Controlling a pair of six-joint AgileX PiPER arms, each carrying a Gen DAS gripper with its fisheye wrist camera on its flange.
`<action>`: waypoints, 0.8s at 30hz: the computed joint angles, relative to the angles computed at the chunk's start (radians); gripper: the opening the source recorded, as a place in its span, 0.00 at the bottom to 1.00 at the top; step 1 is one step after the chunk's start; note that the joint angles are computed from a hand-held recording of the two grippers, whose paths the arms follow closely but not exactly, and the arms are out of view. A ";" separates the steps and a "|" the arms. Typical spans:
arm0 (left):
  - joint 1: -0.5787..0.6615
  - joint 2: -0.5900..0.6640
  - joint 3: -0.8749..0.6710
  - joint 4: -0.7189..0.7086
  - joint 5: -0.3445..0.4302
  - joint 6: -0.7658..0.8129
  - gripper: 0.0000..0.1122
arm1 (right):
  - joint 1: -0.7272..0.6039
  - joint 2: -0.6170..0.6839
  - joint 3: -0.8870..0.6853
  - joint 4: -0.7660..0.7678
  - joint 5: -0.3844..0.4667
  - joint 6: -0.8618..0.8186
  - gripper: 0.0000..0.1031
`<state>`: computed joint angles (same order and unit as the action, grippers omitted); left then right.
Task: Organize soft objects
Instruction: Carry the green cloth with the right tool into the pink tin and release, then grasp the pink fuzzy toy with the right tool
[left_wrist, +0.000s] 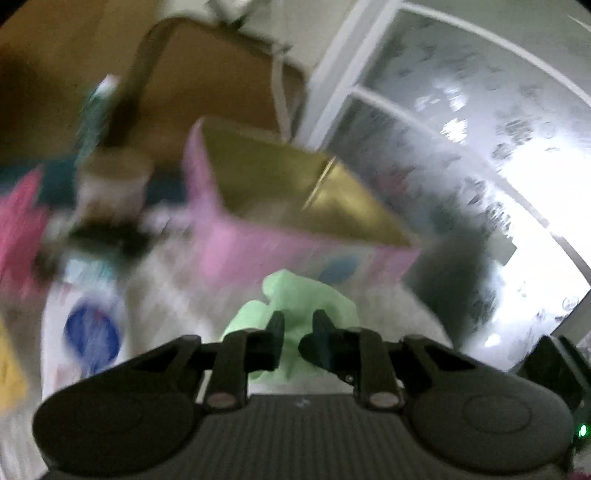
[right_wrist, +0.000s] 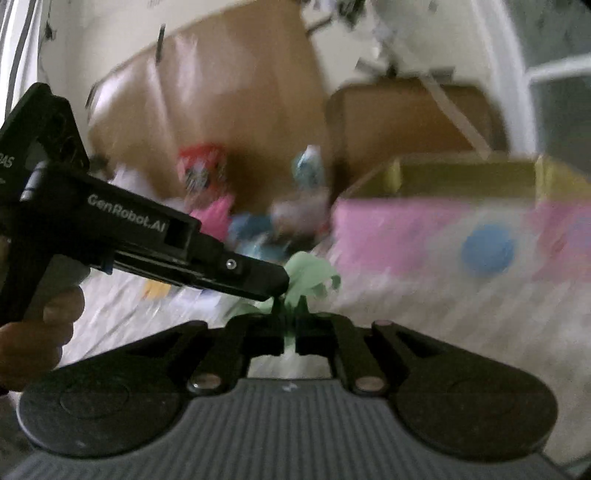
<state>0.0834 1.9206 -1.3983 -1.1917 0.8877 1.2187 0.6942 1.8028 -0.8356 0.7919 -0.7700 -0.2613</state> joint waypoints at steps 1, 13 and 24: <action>-0.023 0.004 -0.032 -0.003 -0.012 -0.006 0.17 | -0.005 -0.010 0.000 0.028 -0.039 -0.050 0.07; -0.261 0.308 -0.548 0.330 -0.202 -0.513 0.39 | -0.250 0.056 -0.247 0.294 -0.006 -0.371 0.12; -0.061 -0.075 0.162 -0.381 -0.339 0.436 0.63 | -0.091 0.084 -0.147 0.486 -0.401 -0.032 0.62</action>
